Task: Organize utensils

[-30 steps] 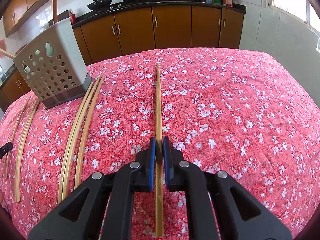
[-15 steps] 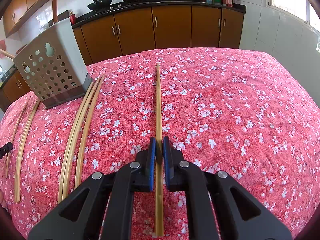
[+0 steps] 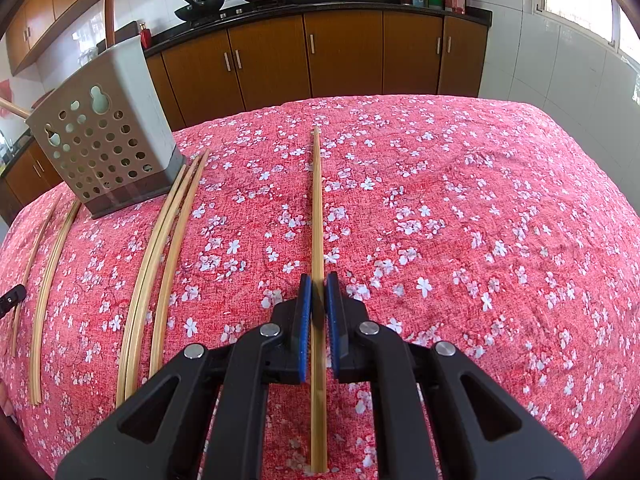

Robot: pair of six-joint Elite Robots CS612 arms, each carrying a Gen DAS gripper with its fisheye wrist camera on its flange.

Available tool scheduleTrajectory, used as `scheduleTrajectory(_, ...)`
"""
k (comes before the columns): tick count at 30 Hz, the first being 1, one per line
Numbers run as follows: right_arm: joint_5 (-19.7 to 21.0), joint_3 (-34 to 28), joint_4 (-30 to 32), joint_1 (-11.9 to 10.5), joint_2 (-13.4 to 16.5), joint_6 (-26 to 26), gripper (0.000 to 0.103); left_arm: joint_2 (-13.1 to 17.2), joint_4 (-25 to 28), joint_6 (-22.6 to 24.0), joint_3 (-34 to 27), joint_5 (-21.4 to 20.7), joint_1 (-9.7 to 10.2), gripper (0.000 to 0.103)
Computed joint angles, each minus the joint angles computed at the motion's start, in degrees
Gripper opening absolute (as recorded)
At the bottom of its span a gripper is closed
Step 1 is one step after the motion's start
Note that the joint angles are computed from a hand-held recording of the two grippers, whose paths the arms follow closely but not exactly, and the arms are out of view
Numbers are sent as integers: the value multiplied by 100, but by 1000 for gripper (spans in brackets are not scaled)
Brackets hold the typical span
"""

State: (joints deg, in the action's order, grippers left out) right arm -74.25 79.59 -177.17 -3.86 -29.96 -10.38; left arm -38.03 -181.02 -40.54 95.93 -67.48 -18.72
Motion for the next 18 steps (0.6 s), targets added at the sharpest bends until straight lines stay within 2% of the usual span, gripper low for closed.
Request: scheduleTrajectory(18, 11, -5, 8, -6, 2, -3, 9, 1, -12, -5, 0, -42, 9, 11)
